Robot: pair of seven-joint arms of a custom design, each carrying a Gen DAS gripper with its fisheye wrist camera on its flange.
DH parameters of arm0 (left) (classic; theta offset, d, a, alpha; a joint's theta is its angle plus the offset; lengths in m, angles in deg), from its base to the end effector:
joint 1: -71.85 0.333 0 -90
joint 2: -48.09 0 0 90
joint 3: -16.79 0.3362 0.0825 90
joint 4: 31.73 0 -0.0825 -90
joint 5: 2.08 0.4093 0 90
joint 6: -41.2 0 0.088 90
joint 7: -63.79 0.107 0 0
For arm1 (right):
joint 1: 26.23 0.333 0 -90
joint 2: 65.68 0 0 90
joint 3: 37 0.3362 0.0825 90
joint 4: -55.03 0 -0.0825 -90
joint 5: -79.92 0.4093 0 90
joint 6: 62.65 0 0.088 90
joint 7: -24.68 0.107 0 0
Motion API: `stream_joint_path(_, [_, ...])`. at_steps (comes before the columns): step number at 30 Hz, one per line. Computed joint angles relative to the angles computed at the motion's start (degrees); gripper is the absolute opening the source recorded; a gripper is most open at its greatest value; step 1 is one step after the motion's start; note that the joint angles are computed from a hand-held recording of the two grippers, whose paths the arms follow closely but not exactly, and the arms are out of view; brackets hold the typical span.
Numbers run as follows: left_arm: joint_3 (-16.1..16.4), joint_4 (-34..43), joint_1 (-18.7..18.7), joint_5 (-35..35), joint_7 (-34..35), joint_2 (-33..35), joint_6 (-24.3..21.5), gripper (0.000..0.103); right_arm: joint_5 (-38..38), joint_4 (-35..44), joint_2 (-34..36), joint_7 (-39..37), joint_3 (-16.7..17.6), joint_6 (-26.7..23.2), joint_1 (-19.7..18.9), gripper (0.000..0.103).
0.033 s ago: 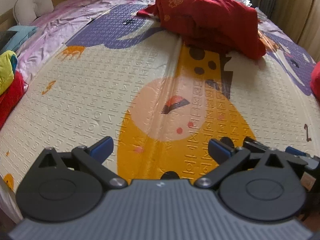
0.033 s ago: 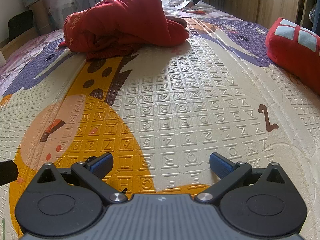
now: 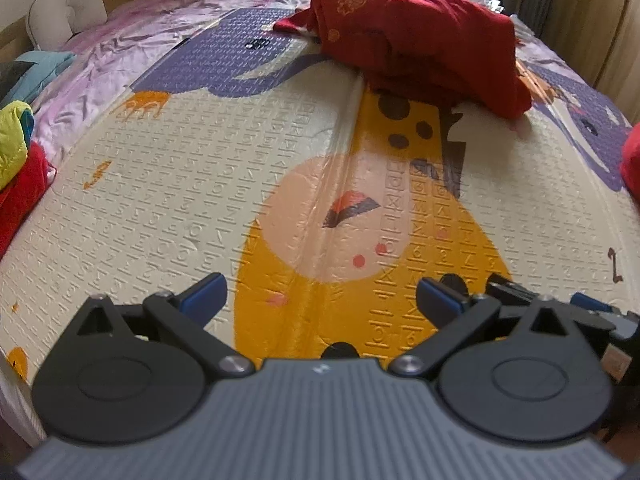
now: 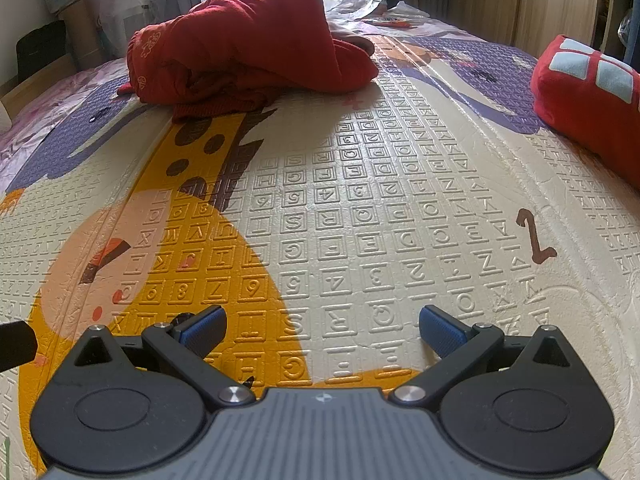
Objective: Fold clothes
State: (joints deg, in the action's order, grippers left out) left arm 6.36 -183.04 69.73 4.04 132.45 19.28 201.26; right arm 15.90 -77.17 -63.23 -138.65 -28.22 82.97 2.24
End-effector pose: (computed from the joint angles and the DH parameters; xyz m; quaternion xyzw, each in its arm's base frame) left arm 0.4238 -0.1029 0.4816 -0.6879 0.6492 -0.2415 0.2171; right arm 0.4296 0.3403 0.3436 -0.5509 0.7590 -0.2630 0.2264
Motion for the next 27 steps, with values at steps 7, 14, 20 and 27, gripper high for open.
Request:
stream_joint_path(7, [-0.9,-0.3,0.8,1.2,-0.9,0.4,0.6,0.103,-0.8,-0.5,-0.4,0.7,0.0,0.0,0.0,0.102])
stream_joint_path(14, [-1.5,-1.5,1.2,2.3,-2.6,0.6,2.5,0.103,-0.2,0.0,0.0,0.1,0.0,0.1,0.0,0.102])
stream_joint_path(20, [-1.4,-2.2,1.1,2.5,-3.1,0.4,3.4,0.103,0.1,0.0,0.1,-0.2,-0.1,0.2,0.0,0.102])
stream_joint_path(27, [-1.1,-2.3,0.9,2.1,-2.8,0.5,3.7,0.103,0.2,0.1,0.1,-0.5,-0.1,0.1,0.0,0.102])
